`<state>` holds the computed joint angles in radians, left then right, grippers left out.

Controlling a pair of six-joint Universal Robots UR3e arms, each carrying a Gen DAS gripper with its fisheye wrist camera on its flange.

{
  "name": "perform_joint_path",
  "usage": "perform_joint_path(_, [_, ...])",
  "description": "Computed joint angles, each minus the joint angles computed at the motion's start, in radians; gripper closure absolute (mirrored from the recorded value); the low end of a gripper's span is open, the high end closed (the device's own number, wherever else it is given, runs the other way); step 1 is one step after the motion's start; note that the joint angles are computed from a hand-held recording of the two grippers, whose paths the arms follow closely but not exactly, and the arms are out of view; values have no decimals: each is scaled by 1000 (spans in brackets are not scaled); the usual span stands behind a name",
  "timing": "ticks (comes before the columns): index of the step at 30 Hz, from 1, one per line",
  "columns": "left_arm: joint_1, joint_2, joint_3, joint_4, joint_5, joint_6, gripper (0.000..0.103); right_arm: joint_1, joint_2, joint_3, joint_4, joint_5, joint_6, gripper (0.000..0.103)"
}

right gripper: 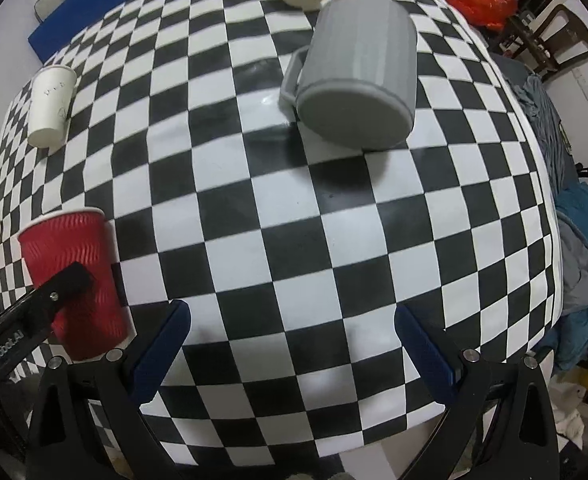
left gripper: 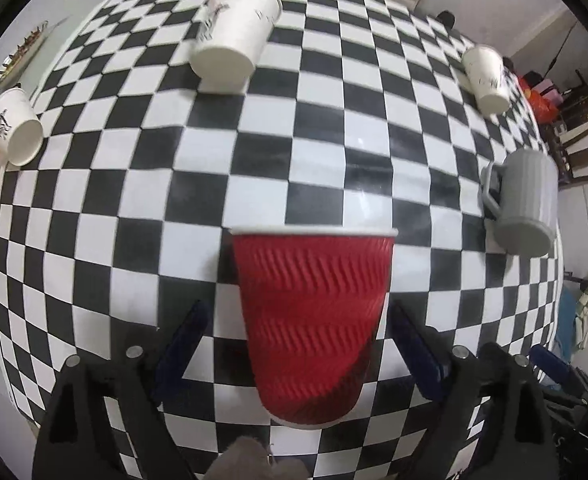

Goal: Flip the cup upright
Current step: 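Close the right gripper on the red cup while the left gripper opens and releases it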

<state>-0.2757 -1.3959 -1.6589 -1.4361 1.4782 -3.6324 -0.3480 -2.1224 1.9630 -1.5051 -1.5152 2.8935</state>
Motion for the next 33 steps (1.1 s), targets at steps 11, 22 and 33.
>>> perform_joint_path(11, [-25,120,129,-73,161,0,7,25,-50,-161,194,93,-15,0])
perform_joint_path(22, [46,324,-5,-185,282,22,6,398,62,-278,167,81,210,0])
perform_joint_path(33, [220,438,-227,-210,224,106,6,558,340,-350,58,90,278,0])
